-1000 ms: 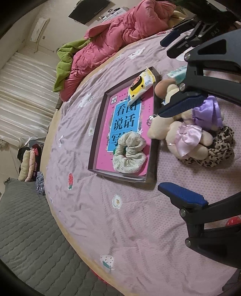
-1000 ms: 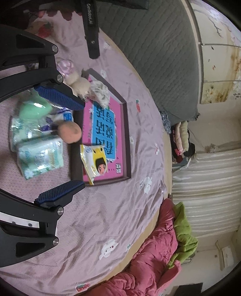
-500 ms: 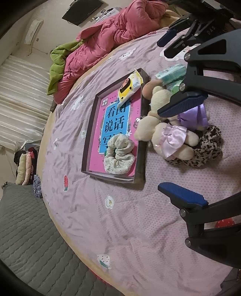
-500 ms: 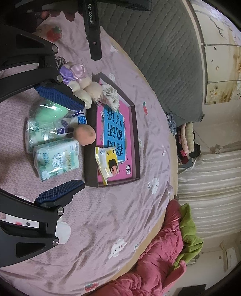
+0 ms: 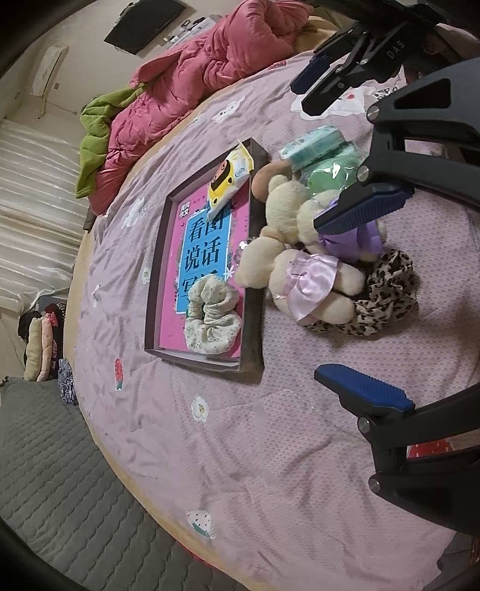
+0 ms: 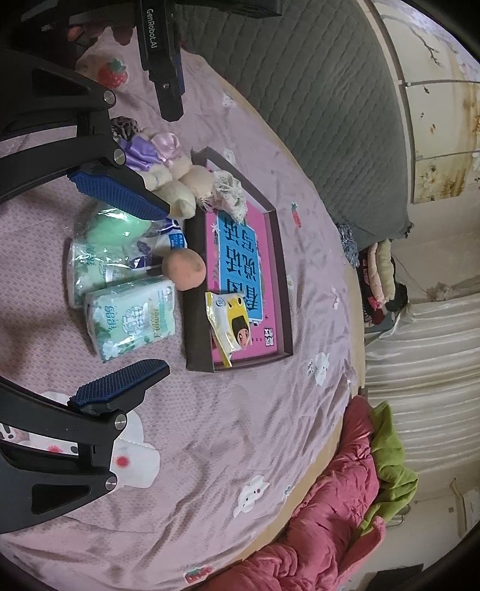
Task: Organize soft objects
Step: 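Move both tools back toward the remaining pile beside the tray, then grasp the pink-dress teddy bear with the left tool while the right tool grasps the mint pad pack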
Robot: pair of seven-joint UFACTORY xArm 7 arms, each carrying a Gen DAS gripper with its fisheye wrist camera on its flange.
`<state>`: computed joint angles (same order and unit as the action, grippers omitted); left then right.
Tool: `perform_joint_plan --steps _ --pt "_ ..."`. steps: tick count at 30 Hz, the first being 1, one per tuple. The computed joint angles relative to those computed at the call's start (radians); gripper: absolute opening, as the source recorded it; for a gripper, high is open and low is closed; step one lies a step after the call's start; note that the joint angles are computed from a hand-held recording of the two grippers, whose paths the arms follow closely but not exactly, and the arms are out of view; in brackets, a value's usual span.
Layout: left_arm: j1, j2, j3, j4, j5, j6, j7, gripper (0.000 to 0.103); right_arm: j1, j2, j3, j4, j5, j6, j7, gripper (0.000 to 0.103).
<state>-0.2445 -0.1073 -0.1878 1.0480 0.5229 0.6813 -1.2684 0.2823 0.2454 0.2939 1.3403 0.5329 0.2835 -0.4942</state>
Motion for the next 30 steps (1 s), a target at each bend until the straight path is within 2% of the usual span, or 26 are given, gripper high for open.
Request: perform_joint_plan --steps 17,30 --pt "-0.005 0.024 0.014 -0.006 -0.029 -0.013 0.020 0.072 0.022 0.069 -0.061 0.069 -0.183 0.117 0.209 0.079" --pt "0.006 0.042 0.028 -0.020 -0.038 -0.063 0.022 0.072 0.000 0.165 -0.051 0.179 -0.182 0.240 0.246 0.079"
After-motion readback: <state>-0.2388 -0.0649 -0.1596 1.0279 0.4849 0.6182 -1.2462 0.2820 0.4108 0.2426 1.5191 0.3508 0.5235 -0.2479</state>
